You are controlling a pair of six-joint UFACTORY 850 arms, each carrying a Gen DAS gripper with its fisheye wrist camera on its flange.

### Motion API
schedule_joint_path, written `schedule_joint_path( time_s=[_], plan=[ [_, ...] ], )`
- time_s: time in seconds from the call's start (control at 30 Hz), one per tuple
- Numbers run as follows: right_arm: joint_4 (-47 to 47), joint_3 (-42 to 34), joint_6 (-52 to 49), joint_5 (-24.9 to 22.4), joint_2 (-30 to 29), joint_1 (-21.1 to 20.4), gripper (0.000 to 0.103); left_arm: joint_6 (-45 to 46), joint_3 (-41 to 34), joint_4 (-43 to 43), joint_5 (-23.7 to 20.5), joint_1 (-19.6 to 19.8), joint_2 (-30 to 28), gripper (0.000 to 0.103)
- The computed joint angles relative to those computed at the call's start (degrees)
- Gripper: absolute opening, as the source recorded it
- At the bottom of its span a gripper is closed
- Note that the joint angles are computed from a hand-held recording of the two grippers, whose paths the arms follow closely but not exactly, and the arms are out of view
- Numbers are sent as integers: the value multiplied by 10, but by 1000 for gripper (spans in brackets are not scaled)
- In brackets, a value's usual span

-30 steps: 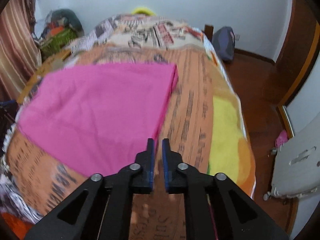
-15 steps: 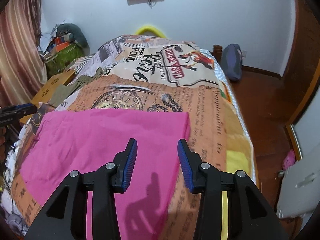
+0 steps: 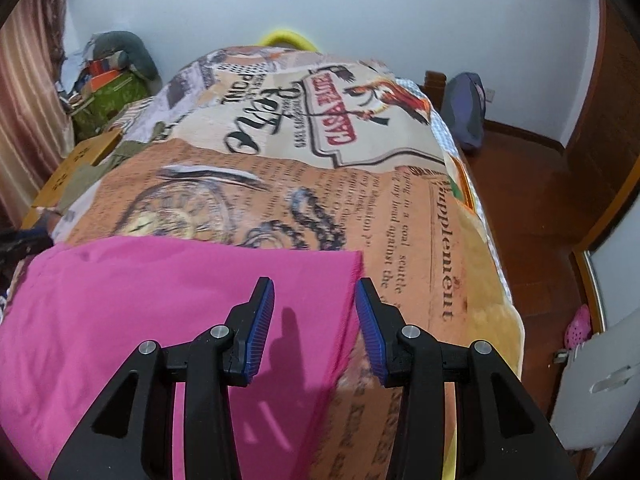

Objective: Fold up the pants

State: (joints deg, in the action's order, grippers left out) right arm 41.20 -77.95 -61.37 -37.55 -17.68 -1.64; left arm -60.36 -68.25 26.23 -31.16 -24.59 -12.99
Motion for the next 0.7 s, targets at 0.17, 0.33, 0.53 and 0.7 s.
schedule_joint_path(
  time_s=[0.17,0.33,0.53,0.7],
  plan=[
    [-21,-21,25,-6,-27,0,39,0,17,-32,34,9,7,47],
    [-26,-31,38,-14,-45,1,39,27,20,-64,52,12,8,34],
    [-6,-47,29,-44,-65,2,34,-16,-1,15,15,-11,-4,19],
    [-22,-41,25,-13,-64,13,6,-57,-20,96,-33,-33,-12,11]
  ],
)
